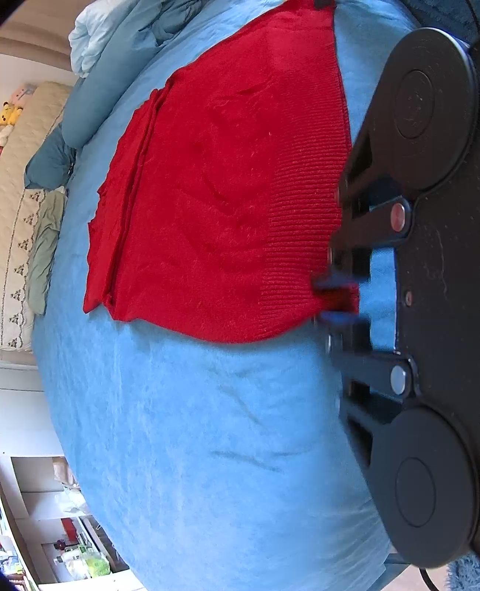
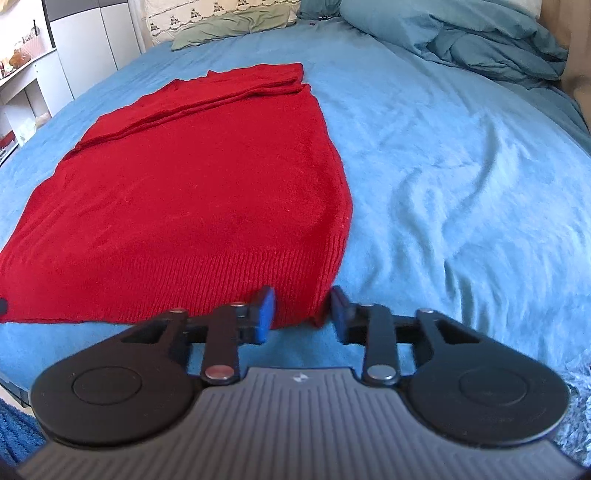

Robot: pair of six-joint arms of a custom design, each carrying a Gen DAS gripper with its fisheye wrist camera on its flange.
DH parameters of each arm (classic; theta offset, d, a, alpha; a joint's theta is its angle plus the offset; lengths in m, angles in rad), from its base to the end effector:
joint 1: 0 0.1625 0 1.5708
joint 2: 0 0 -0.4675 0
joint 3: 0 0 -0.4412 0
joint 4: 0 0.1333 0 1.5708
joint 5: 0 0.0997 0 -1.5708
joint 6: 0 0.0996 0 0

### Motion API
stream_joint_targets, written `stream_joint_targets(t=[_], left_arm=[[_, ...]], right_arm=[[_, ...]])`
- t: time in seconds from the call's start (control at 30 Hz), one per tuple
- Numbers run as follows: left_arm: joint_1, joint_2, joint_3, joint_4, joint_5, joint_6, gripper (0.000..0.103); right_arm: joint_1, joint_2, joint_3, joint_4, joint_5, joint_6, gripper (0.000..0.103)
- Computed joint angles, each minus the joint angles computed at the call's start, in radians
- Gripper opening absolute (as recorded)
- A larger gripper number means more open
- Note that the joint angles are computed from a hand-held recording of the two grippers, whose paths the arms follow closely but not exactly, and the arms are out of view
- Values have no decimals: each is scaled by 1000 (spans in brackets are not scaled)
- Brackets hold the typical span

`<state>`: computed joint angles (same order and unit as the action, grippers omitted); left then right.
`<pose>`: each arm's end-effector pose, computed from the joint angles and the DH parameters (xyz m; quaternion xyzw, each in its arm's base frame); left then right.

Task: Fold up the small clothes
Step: 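Grasp the sweater hem with both tools and lift it toward the collar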

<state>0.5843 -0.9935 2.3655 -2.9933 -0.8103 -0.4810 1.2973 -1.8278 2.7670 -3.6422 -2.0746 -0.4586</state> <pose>-0.2602 -0.4142 0.0547 0.2231 0.9011 -0.2659 0.2599 0.0110 -0.2762 0.3118 -0.0576 -0.8262 0.4097 0.3823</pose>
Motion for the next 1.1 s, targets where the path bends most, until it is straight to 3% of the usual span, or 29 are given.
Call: stream_joint_targets(t=[0.07,0.23,0.37,0.47,0.57,0.7,0.83,0.97,1.1], left_arm=[[-2,-2,-1,2,2,-1,6],[-36,-37,1,11,34,3,5],[-68,-81,-24,-25,75,68,5],[-69,-81,-89,-92,87,147,5],[-45,-29,-214,-159,90,273,5],[18,108,-465,-198,82,417,5],[88,293,-774,-140,126,470,5],[152,481,-1044,-65,158,507,5],[229,676,-1306,82,162,444,5]], right_arm=[[2,7,-4,-2,0,0,23],[7,-23,-2,-6,21,3,22],[42,-170,-39,164,60,79,22],[111,-219,-110,259,66,107,22],[177,-188,-216,310,77,127,22],[225,-53,-427,355,120,149,22],[241,144,-678,371,105,138,22],[201,362,-942,424,75,148,22],[125,556,-1140,486,79,186,22]])
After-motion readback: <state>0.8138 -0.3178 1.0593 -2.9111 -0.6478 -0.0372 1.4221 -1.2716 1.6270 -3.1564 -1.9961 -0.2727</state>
